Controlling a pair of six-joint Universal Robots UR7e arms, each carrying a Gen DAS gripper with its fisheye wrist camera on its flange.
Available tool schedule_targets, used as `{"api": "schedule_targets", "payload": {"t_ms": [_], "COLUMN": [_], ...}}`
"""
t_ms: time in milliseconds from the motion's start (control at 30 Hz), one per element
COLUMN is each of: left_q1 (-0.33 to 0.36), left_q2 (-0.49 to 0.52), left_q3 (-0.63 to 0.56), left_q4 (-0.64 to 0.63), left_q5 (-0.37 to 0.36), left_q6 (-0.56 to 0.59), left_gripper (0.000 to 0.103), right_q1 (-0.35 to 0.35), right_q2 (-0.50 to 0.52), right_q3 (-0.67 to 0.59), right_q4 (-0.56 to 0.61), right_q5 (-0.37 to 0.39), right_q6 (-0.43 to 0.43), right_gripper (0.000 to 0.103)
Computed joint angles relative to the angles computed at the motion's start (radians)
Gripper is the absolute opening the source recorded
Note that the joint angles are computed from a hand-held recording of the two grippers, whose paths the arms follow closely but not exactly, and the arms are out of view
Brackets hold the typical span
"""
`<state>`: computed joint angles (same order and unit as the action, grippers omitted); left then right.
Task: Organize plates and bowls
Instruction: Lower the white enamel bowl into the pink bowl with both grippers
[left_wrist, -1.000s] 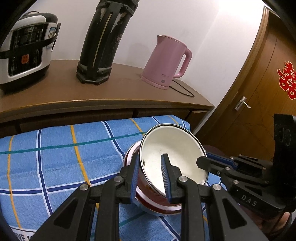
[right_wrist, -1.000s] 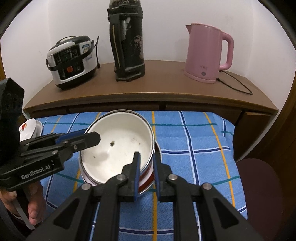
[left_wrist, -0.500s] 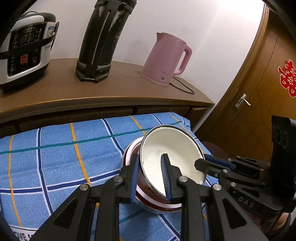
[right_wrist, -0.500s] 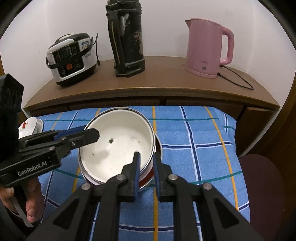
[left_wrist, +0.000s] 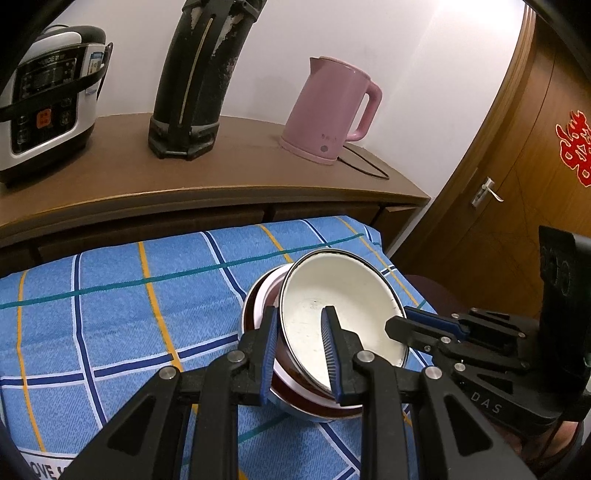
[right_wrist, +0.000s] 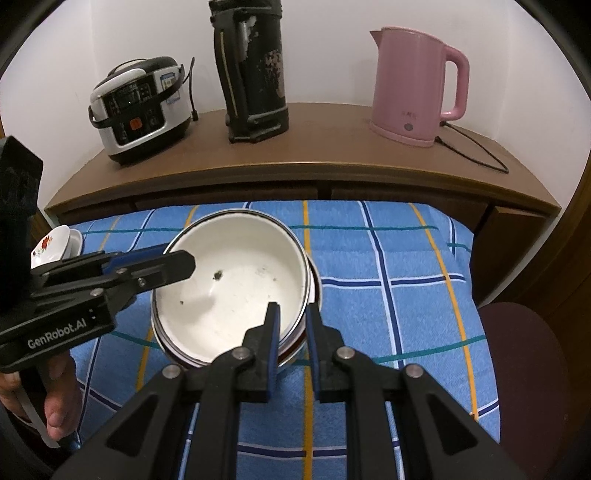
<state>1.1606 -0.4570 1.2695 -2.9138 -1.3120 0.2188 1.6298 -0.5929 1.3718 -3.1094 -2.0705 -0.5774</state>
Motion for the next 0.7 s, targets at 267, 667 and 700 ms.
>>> {"api": "schedule_targets", "payload": {"t_ms": [267,667,700], "left_q1": [0.002,0.003,0.003], "left_q2": [0.003,0.006,0.006], "left_q3": [-0.011,-0.009,-0.008], "left_q4": [0.021,0.008,0.006], "left_q5": [0.003,0.003,0.003], "left_q6": [-0.006,-0.005,-0.004], "left_gripper": [0.026,0.026,0.026], "right_q1": [-0.002,-0.002,-0.002], "right_q2": [0.0,0.0,0.0], "right_q3": [-0.001,0.0,0.0], "right_q4": [0.008,0.006,0.005], "right_q5": [0.004,0.005,0.005], "right_q6": [0.003,0.002,0.001], "right_gripper": [0.015,0.016,0.016]}}
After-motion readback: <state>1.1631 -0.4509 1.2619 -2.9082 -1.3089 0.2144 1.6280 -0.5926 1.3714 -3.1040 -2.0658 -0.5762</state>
